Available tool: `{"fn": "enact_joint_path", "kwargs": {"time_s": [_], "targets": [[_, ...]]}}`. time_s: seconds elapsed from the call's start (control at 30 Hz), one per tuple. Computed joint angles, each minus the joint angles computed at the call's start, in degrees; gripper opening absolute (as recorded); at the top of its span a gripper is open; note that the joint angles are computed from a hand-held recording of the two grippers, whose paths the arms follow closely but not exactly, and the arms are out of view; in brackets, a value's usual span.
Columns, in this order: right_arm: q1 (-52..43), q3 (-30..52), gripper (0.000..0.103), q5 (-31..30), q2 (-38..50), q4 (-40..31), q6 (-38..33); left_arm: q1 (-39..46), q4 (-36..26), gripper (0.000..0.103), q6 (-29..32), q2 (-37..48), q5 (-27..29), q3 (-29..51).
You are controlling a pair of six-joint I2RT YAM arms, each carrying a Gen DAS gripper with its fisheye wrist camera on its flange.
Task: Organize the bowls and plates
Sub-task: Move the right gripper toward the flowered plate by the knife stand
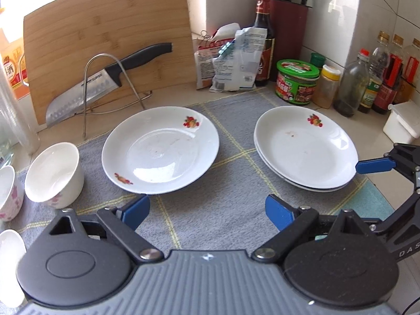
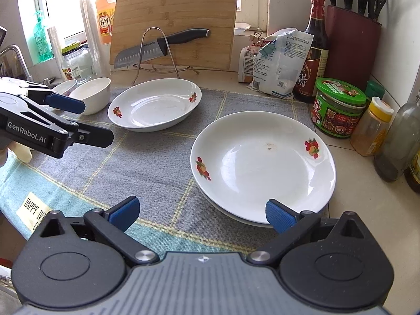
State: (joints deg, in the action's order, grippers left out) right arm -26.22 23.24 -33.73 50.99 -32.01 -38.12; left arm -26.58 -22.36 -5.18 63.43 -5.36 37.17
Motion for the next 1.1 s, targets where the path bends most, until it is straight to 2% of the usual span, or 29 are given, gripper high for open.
{"fn": "enact_joint_path", "kwargs": {"time_s": [0.2,0.67,0.77,0.87,1.1], "targets": [[7.44,-0.67,0.103,5.83,-3.33,1.30,7.38,6.19,4.34,0.095,3.15,1.81,5.17,-2.56],[25.78,1.19,0.103,22.75,-2.12,4.99,26.41,18.96,11.70,0.096,12.97,9.48,17.00,-4.83],[29.81,2.35,0.103,26.01,-0.18,5.47,29.34,19.96,14.19,0.097,13.91,12.32,16.54,-5.02],[31.97,3.77,0.103,26.27,2.91,6.47,29.99,20.30,16.36,0.097,13.88,13.69,15.83,-5.57],[33.20,8.14,0.103,23.44,12.73,11.02,26.02,18.11,21.66,0.097,11.57,15.98,11.47,-6.89]]}}
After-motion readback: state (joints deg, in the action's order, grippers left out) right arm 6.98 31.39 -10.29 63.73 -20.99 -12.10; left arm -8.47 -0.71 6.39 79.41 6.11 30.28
